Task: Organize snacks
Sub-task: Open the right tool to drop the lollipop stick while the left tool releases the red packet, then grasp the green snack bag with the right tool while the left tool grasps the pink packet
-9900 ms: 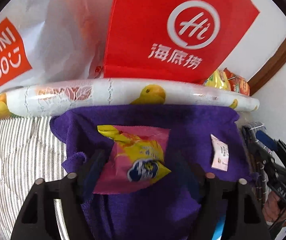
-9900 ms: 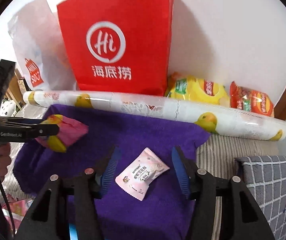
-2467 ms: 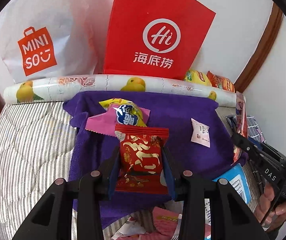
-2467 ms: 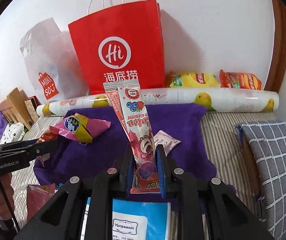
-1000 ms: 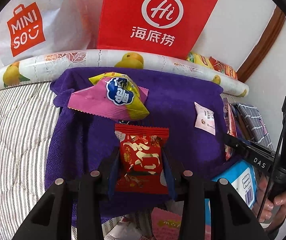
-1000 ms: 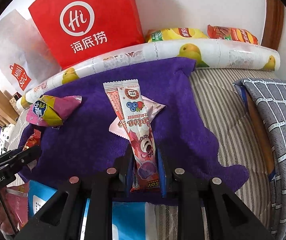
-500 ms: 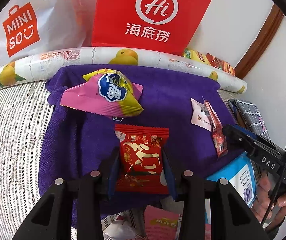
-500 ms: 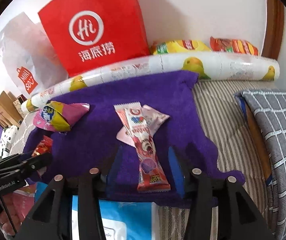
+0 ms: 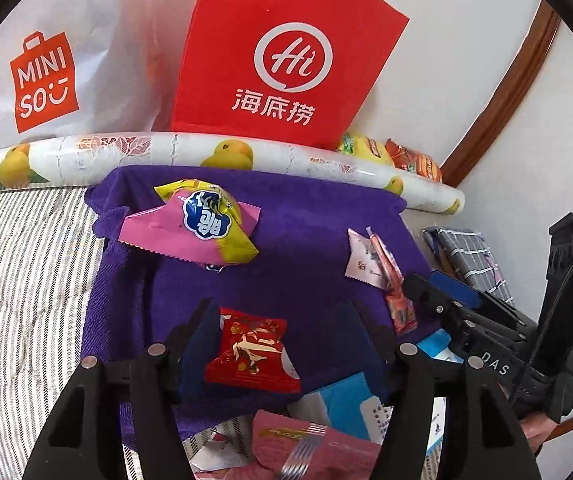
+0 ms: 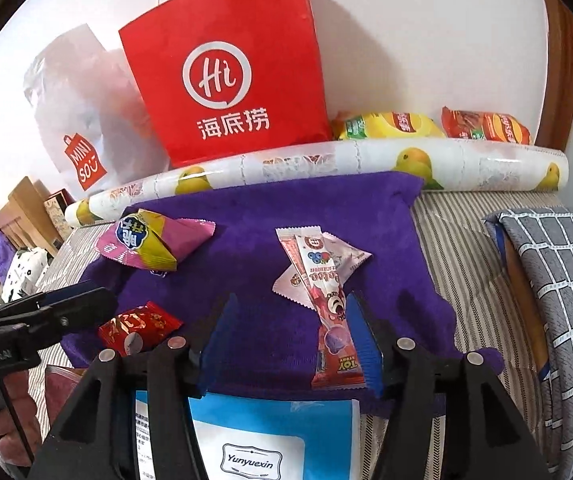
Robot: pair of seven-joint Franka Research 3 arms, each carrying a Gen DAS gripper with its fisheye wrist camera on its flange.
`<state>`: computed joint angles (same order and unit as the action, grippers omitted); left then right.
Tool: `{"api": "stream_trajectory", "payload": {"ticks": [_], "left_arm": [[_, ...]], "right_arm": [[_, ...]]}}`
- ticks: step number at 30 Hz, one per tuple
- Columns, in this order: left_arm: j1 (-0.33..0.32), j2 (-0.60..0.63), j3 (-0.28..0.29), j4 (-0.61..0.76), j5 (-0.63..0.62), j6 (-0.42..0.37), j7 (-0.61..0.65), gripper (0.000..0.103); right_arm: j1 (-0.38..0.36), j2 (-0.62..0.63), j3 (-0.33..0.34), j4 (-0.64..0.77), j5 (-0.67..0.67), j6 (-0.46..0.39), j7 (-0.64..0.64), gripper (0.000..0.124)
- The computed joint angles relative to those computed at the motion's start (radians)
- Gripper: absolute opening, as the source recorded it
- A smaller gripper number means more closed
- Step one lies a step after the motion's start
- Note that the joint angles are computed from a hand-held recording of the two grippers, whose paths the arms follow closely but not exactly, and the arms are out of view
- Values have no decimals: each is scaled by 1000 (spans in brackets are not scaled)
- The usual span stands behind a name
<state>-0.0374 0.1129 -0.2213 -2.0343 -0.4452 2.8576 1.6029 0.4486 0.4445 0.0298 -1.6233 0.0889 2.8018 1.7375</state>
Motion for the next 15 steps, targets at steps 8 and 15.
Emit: {"api": "stream_trajectory", "payload": {"ticks": [8, 15], "left_arm": [[-2, 3, 1, 3, -9, -9, -8, 63], [-3, -13, -7, -11, -41, 10, 17, 63]], "right_arm": [[10, -16, -9, -33, -2, 64, 11, 56], [-33, -42, 51, -63, 53, 106, -67, 56]]}}
